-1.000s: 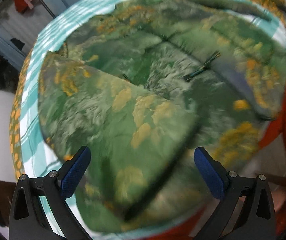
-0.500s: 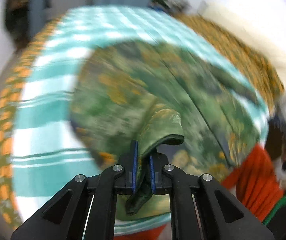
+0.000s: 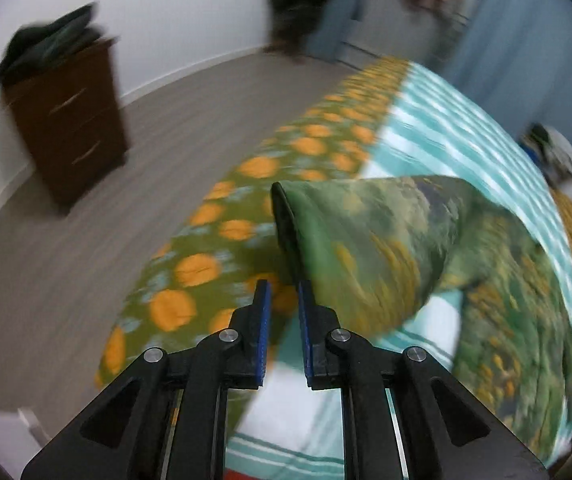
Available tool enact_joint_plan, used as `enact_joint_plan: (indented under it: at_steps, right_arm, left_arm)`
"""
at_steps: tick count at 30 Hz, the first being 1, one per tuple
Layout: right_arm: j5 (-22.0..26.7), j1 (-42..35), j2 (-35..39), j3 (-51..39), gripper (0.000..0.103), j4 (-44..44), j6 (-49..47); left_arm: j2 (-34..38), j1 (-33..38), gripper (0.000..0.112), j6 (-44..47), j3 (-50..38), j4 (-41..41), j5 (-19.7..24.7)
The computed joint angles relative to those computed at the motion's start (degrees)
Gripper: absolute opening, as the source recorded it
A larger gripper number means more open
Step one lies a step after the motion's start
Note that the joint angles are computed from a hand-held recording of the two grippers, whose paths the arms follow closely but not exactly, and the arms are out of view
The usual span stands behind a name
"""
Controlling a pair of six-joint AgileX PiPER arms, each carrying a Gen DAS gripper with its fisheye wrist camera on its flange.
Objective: Fold large clothes
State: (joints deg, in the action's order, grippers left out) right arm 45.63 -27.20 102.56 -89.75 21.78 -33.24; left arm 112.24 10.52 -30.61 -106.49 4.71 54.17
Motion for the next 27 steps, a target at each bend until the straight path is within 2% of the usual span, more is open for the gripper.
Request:
enact_joint_plan:
  at_steps: [2,3,4,7,9,12,14,18,22,27]
  right_arm:
    - [-0.32,-0.37,-0.10,-0.11,0.070,-0.37,0.14]
    - [-0.66,-0.68,-0.11,-0.17,0.070,-0.74,0.26]
    - [-0.91,-0.99,0.01,-0.28,0.070,-1.08,0.34]
    - [-2.44,-1.74,1.21,-0.74,0.070,-3.77,1.70]
    - [-2.90,-1.87,2.50,-1.55,0.070,-6.06,3.27]
    - [0.12,-2.85,5.71,-4.59,0.070,-6.33,3.39]
    - [5.71,-4.80,9.01,-8.70,0.070,-3.92,2.67]
    - [11.63,-7.68,12.49,-12.27,0.071,-1.72,1.47]
    - [16.39,-9.67,14.97,-14.04,0.074,0.94,-2.32]
    - [16.05,-9.70,18.07,-15.30,0.075,-0.46,-2.29]
  left_arm:
    - [-2.06,0.91,0.026,-2.12,5.21,0.28,-2.63]
    - [-3.34,0.78,0.038,-3.20,8.08,0.48,-4.07]
    - [-4.80,0.28,0.045,-3.65,11.16,0.53,-5.70]
    - [-7.17,-3.58,0.059,-2.92,16.89,0.68,-8.46]
    - [-7.68,-6.79,0.066,-0.19,19.27,-2.29,-10.18]
    - [-6.10,-11.86,0.070,6.57,20.78,-11.97,-12.58]
    - [-3.62,-15.16,0.070,10.67,19.79,-17.94,-13.13]
    - [1.16,-20.48,0.072,16.81,16.41,-25.71,-12.82]
    - [6.00,-24.42,0.083,15.18,9.87,-22.14,-9.38]
    - [8.45,-26.59,0.085,13.16,6.28,-17.79,-6.66]
